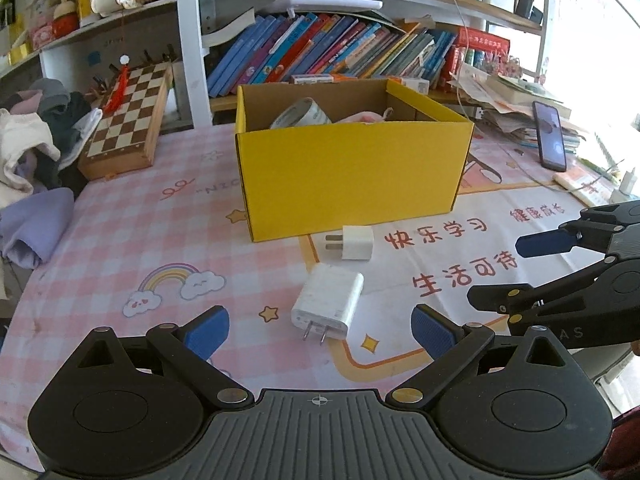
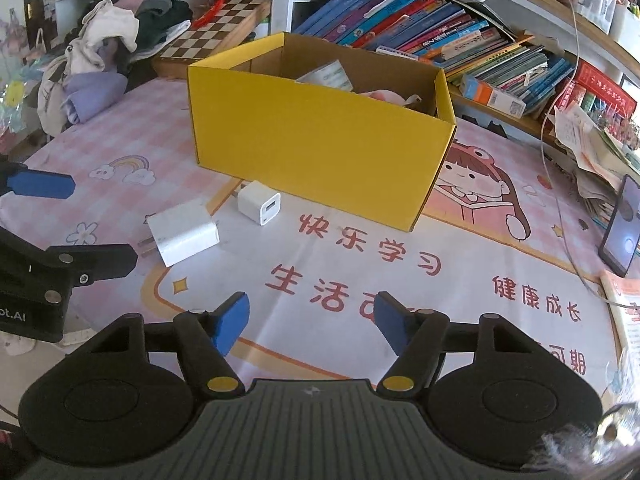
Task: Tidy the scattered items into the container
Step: 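Hold both tools open above the white charger blocks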
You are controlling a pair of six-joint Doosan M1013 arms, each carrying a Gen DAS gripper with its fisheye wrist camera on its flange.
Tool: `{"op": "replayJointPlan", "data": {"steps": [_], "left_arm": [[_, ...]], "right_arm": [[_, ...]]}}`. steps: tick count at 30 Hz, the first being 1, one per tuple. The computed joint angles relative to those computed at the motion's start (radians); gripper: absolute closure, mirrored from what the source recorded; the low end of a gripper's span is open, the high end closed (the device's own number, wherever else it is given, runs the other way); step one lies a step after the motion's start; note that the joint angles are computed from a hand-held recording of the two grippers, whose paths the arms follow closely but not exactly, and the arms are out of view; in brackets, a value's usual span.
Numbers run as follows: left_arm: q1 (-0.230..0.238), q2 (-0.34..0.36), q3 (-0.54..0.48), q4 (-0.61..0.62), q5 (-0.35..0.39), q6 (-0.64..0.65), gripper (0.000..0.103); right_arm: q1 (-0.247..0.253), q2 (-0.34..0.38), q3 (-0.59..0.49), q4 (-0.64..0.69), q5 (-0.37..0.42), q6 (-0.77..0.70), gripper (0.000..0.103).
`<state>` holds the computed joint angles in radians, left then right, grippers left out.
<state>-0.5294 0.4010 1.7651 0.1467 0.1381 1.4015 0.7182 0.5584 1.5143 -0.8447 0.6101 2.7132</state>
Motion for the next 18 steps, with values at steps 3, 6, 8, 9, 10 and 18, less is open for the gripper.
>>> {"op": "replayJointPlan", "data": {"steps": [3, 6, 8, 9, 10, 18], "left_arm": [[-0.001, 0.004, -0.004, -0.016, -0.002, 0.018, 0.004], [-0.002, 0.009, -0.010, -0.014, 0.002, 0.018, 0.004], [-0.003, 0.012, -0.015, -0.003, 0.007, 0.005, 0.004], [-0.004, 0.014, -0.018, 0.006, 0.011, -0.005, 0.004], [-0.004, 0.016, -0.021, 0.015, 0.014, -0.015, 0.004], [0.001, 0.029, -0.046, -0.111, 0.052, 0.049, 0.002]], "right_arm": [[-0.004, 0.001, -0.002, 0.001, -0.002, -0.003, 0.036], [-0.009, 0.001, -0.004, 0.004, -0.004, -0.009, 0.037], [-0.012, 0.001, -0.005, 0.007, -0.005, -0.013, 0.037], [-0.014, 0.002, -0.006, 0.009, -0.006, -0.017, 0.037], [-0.015, 0.002, -0.007, 0.012, -0.007, -0.019, 0.037], [-0.027, 0.001, -0.010, 0.026, -0.022, -0.025, 0.036]]}}
